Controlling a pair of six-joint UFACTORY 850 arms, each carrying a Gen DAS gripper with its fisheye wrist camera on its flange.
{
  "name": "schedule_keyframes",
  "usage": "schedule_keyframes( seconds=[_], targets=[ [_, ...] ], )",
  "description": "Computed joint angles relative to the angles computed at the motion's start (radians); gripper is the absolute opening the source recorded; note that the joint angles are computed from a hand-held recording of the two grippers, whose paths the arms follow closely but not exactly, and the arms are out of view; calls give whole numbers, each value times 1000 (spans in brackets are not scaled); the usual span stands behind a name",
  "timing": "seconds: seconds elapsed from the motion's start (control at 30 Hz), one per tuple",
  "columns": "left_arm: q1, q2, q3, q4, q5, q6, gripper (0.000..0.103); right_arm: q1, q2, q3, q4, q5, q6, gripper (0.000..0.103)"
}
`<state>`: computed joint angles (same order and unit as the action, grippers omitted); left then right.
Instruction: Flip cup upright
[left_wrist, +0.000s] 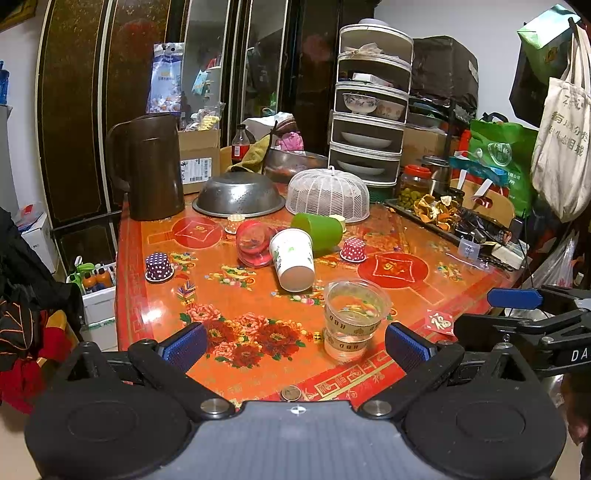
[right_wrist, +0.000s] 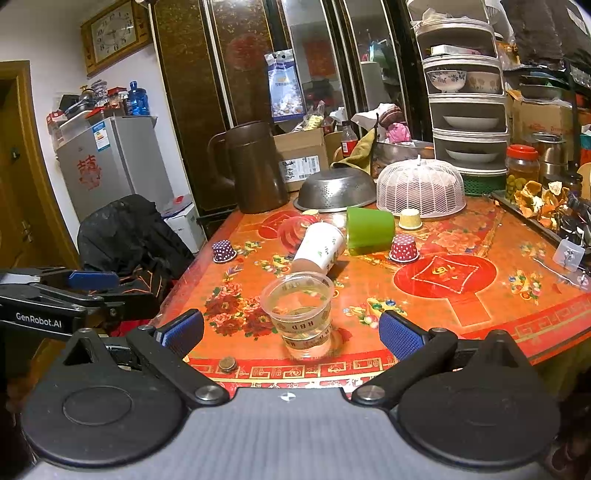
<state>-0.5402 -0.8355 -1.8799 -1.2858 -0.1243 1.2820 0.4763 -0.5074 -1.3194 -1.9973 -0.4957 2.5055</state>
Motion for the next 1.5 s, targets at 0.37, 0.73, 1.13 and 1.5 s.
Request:
schedule_keyframes(
  seconds=[0.37,0.73,1.13,1.5],
  targets=[
    [0,-4,-4,23,0,-22,103,1,-2,-4,0,-2,-2,102],
    [0,-10,-9,57,-2,-56,103,-1,0,1,-24,-2,19,102],
    [1,-11,-11,56,-3,-55,103,-1,0,3,-44,-1,36,102],
    [1,-19,-23,105,-17,-101,103,0,2,13,-86,-1,75,102]
  ],
)
